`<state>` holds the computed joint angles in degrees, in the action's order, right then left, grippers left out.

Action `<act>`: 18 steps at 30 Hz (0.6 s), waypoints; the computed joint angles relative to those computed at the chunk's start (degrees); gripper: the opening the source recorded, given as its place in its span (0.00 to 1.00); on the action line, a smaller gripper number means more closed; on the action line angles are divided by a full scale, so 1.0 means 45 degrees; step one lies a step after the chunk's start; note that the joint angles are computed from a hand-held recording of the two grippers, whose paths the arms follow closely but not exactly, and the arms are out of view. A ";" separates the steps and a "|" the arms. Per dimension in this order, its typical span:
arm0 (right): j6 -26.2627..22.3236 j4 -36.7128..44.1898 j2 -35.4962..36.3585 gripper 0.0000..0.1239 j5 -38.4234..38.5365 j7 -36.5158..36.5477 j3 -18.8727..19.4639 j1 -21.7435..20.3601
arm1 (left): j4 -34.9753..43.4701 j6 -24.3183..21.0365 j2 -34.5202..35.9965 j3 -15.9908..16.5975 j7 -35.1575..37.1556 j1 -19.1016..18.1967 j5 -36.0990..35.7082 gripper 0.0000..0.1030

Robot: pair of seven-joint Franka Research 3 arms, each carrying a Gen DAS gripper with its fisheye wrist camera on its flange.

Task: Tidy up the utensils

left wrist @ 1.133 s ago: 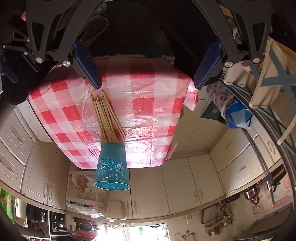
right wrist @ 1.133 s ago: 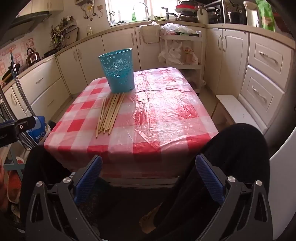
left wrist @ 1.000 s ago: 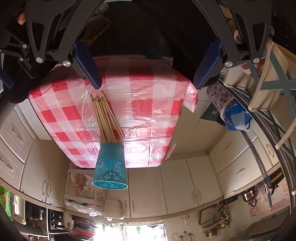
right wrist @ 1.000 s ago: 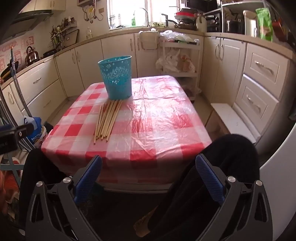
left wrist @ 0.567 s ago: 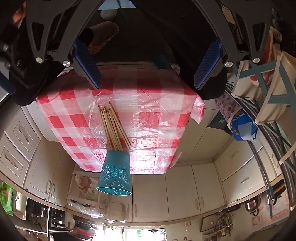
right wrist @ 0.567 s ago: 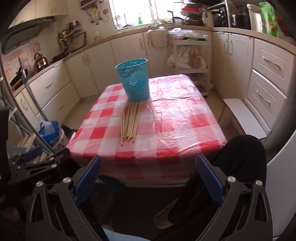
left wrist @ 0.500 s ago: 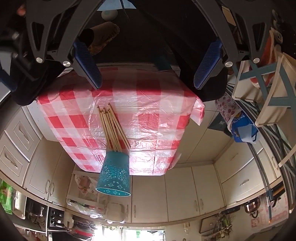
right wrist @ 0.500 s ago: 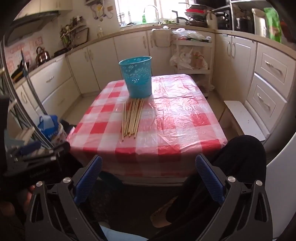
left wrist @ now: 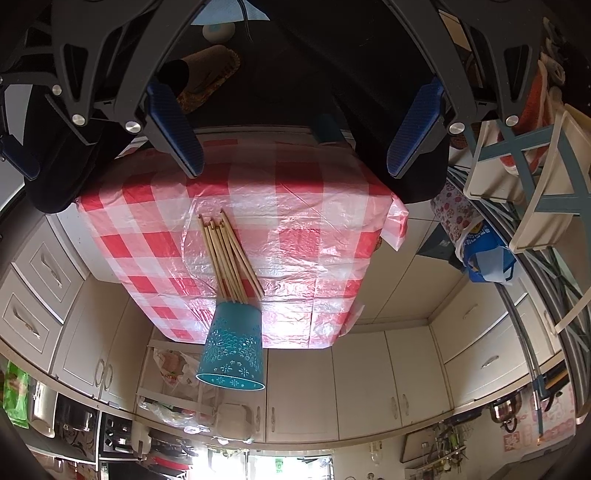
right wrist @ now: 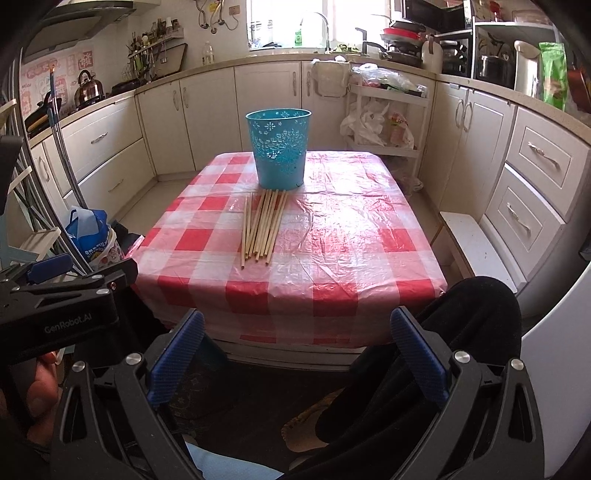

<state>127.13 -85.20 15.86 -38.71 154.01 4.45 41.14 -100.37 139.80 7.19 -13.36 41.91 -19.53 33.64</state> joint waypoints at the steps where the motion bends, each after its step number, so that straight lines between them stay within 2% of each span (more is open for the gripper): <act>1: 0.0032 -0.0008 -0.0003 0.78 -0.0036 -0.0037 0.0003 0.0010 | -0.0051 0.0030 -0.0041 0.0000 -0.0038 -0.0004 0.0015 0.93; 18: 0.0062 0.0209 0.0220 0.78 0.0171 -0.0641 -0.0020 0.0114 | -0.0535 0.0268 -0.0373 -0.0059 0.0073 0.0189 -0.0320 0.93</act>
<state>127.41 -84.26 16.85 -37.94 151.12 4.36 41.65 -102.78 141.01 5.51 -13.62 42.24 -18.68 32.20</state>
